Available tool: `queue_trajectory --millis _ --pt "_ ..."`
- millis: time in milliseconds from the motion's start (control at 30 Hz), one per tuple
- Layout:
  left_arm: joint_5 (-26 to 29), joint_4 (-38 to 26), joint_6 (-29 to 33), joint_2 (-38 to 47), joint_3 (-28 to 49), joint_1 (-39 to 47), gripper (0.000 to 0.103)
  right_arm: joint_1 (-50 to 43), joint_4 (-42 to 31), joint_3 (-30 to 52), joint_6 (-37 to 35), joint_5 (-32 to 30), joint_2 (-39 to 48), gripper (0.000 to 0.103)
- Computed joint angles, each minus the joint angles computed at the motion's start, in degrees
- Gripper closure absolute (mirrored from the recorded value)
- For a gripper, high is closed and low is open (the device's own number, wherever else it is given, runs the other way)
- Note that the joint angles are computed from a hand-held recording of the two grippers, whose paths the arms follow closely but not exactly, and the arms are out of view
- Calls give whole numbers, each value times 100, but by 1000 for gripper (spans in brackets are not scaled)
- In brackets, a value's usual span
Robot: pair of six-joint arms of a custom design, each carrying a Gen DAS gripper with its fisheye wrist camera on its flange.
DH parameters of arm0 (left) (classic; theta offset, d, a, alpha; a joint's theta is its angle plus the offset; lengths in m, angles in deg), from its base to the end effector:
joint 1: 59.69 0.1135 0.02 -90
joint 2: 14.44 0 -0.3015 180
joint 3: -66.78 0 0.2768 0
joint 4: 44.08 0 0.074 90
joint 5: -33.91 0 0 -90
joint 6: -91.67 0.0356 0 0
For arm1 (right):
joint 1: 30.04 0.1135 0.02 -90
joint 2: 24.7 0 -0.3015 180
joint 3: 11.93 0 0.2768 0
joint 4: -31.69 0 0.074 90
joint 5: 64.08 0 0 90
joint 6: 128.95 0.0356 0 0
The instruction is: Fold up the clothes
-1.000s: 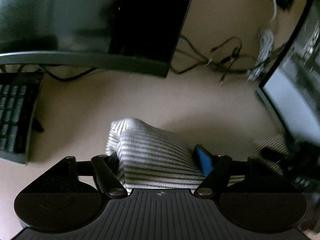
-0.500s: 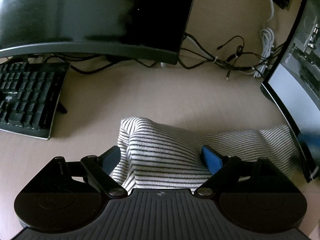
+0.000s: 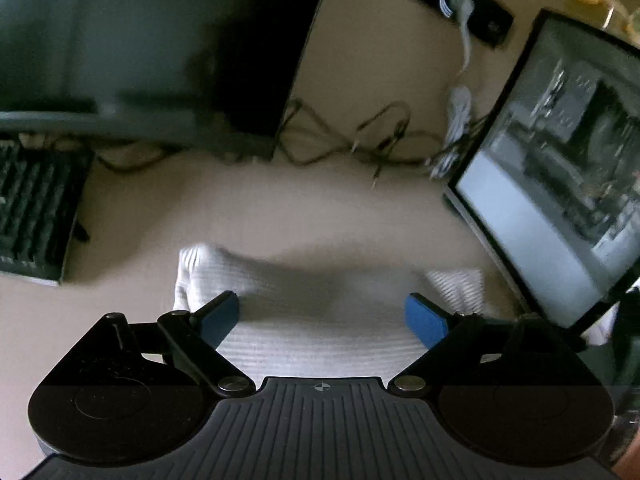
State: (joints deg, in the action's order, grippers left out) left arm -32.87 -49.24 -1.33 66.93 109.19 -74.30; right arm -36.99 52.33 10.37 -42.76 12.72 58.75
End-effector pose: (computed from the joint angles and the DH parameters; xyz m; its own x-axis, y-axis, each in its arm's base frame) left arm 0.2544 -0.0808 0.1632 -0.6992 0.1326 -0.7025 0.4697 0.8260 -0.3117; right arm 0.2013 -0.0163 0.1000 -0.6398 0.0128 -0.7685 -0.0973 0.9905 0.0975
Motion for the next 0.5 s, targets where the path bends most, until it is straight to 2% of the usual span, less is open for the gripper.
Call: queue_trajectory --millis 133,333,500 --pt "-42 -51 -51 627 216 -29 9 47 610 -255 172 98 105 0" --pt "-44 -64 62 828 338 -105 4 293 1896 -558 236 472 737 0" --pt "-43 -93 218 862 355 -129 2 309 2615 -628 408 528 1199 0"
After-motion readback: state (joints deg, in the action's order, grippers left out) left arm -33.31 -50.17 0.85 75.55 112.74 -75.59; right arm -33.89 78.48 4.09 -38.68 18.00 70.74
